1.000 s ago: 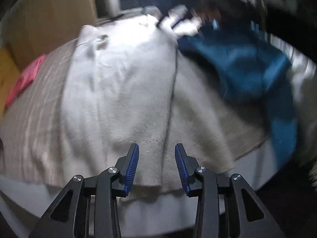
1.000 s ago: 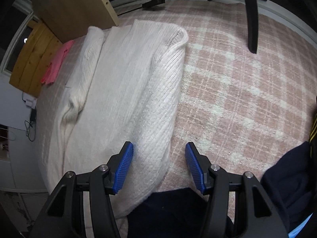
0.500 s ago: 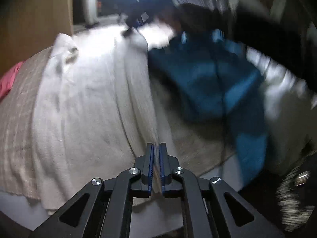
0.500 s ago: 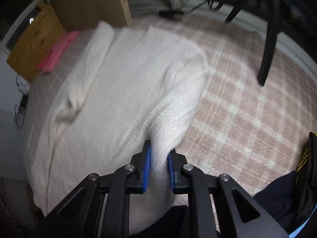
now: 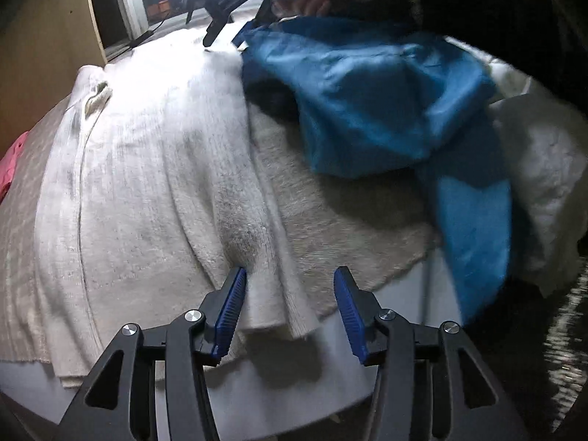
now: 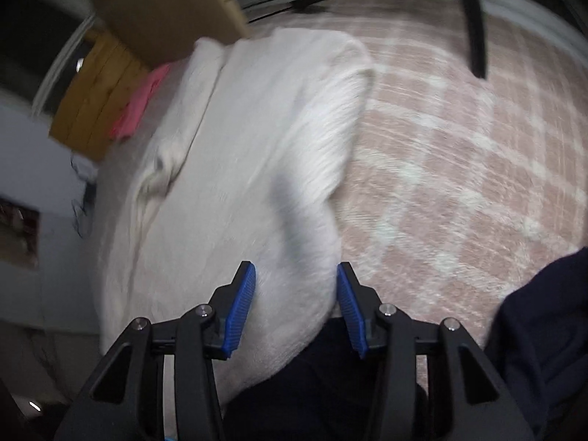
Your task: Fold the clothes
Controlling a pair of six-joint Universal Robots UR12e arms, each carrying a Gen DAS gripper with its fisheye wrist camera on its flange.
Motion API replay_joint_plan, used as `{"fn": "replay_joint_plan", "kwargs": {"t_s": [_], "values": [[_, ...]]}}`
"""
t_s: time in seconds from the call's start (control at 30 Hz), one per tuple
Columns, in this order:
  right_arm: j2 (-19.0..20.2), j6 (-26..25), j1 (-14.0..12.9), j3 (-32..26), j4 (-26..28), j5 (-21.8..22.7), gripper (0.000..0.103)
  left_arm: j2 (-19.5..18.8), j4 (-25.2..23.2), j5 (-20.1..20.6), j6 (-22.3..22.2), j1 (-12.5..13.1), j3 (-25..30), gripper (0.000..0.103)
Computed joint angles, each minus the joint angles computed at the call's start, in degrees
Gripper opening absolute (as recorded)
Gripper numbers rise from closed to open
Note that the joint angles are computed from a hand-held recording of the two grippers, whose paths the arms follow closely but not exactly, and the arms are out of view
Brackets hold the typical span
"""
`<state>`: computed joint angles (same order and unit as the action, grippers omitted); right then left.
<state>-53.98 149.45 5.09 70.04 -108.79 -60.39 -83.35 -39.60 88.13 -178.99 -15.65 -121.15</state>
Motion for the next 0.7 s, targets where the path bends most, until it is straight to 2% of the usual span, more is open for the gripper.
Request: {"fn": "replay_joint_plan", "kwargs": {"t_s": [0.03, 0.07, 0.1, 0.2, 0.27, 0.37, 0.47, 0.53, 0.6, 0.7], "values": [[-0.1, -0.47, 0.34, 0.1, 0.16, -0.51, 0.011, 0.11, 0.82, 0.03, -0.04, 0.16, -0.35, 0.037], [-0.09, -0.17, 0.49, 0.0, 0.35, -0.65, 0.01, 0.33, 1.48, -0.14, -0.41, 0.49, -0.7, 0.02], [-0.2, 1.1, 0.77, -0.02, -0.71, -1.21, 0.01, 0.86, 1.47, -2.11, -1.35, 1.58, -1.08, 0.015], [-0.86, 5.24, 1.05, -0.57, -2.09, -0.7, 0.01, 3.28, 1.44, -11.26, -5.83, 6.45, -2.87, 0.012], [-0.8, 6.98, 1.79, -2.13, -2.26, -0.75, 0.01, 5.92, 3.24, -17.06, -9.8, 10.27, -5.14, 0.012], [0.19, 7.35, 4.1, -5.29, -0.68, -2.34, 0.01, 9.68, 5.19, -20.26, -14.23, 14.56, -8.24, 0.012], [1.82, 7.11, 6.72, -8.06, 0.2, -5.26, 0.01, 12.1, 6.33, -20.65, -18.07, 18.22, -11.26, 0.011], [4.18, 6.41, 9.22, -11.01, 2.81, -7.79, 0.013, 13.96, 4.19, -19.61, -20.79, 18.97, -12.19, 0.011], [5.78, 5.91, 11.03, -13.45, 6.39, -11.69, 0.014, 11.88, 4.03, -17.92, -20.73, 20.02, -11.6, 0.011], [5.39, 4.91, 10.15, -14.01, 8.8, -7.0, 0.022, 11.48, 0.92, -16.78, -20.22, 19.99, -11.04, 0.017]]}}
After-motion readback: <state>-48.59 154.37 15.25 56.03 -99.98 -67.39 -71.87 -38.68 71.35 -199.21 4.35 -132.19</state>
